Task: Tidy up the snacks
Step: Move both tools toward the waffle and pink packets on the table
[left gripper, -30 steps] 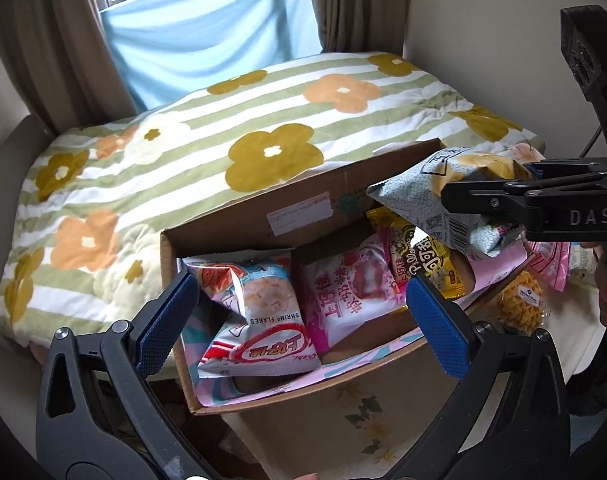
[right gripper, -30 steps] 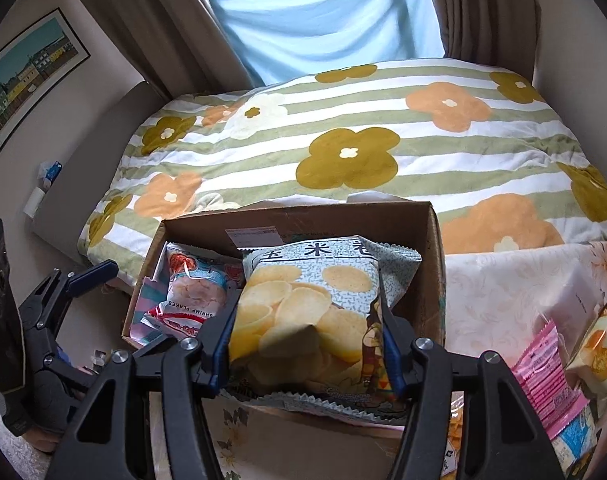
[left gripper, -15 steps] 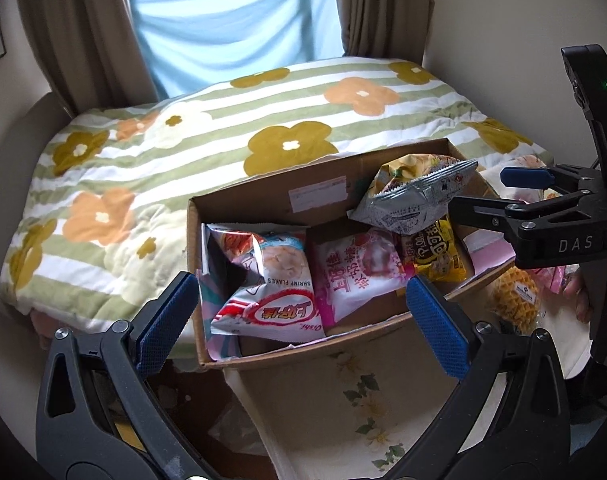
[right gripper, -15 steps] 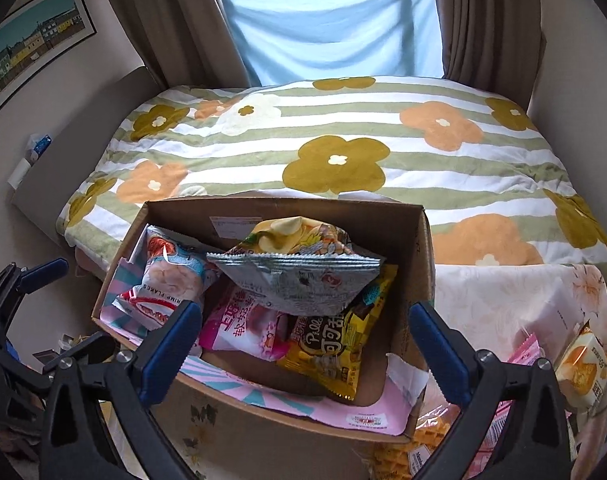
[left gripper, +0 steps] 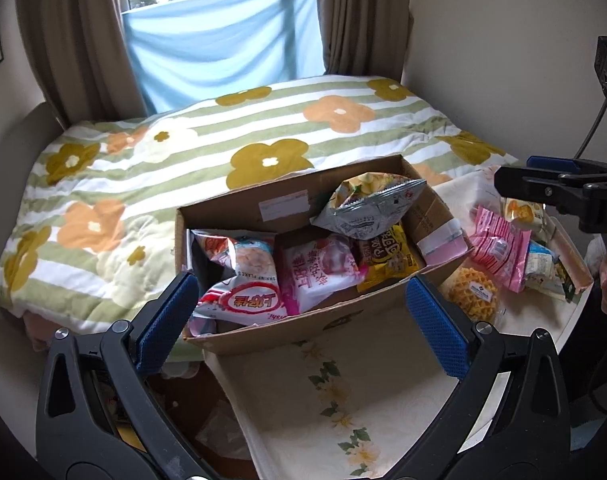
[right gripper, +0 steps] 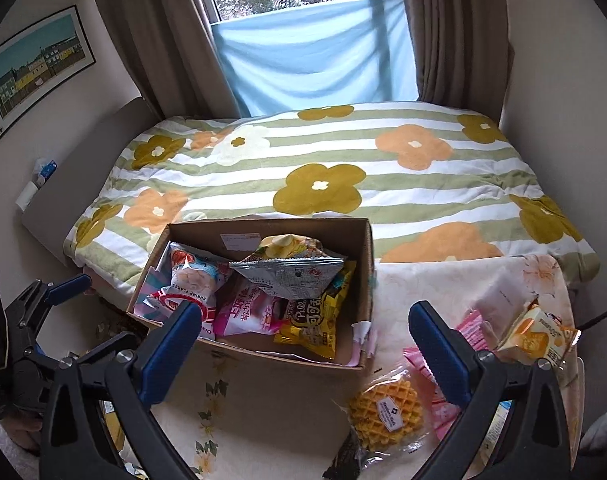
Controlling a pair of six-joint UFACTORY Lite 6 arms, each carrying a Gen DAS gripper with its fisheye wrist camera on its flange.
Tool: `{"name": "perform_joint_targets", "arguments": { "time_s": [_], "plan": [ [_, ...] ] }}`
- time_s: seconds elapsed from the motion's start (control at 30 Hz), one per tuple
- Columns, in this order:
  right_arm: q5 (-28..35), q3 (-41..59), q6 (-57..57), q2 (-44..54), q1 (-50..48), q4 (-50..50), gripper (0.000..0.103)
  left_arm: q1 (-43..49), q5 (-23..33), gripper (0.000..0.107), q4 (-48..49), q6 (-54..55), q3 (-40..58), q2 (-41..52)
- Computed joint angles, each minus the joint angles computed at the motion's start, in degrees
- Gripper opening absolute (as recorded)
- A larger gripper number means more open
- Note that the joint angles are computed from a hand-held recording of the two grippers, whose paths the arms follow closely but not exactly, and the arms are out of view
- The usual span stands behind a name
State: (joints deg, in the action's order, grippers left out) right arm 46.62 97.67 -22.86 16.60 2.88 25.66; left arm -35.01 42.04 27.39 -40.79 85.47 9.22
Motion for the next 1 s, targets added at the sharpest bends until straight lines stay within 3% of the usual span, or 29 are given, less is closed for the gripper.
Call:
{"name": "perform_joint_targets", "arguments": {
  "time_s": [0.23,0.5,0.73,1.0],
  "plan": [
    [1.8,-6.6,-0.5,-8.7,-7.4,-2.8,0.103,-4.0,-2.2,0.103,-1.9,-0.3,-0.4,0.3],
    [3.1,-13.7,-11.7,-13.3,-17.9,1.1,0.103,-9.2,-2.3,0.103,-2.7,-4.7,2.2,3.9],
    [6.0,-12.3,-25.5,-7.5,-24.8,5.7,0.103,-14.3,1.3,0.103,-0.6,-14.1,9.8,13.0],
    [8.9,-1.8,-36.0,9.5,-25.7,3.7,0.103,-18.9,6.4,0.103,-0.9,-28.4,23.0,27.5]
  ]
}}
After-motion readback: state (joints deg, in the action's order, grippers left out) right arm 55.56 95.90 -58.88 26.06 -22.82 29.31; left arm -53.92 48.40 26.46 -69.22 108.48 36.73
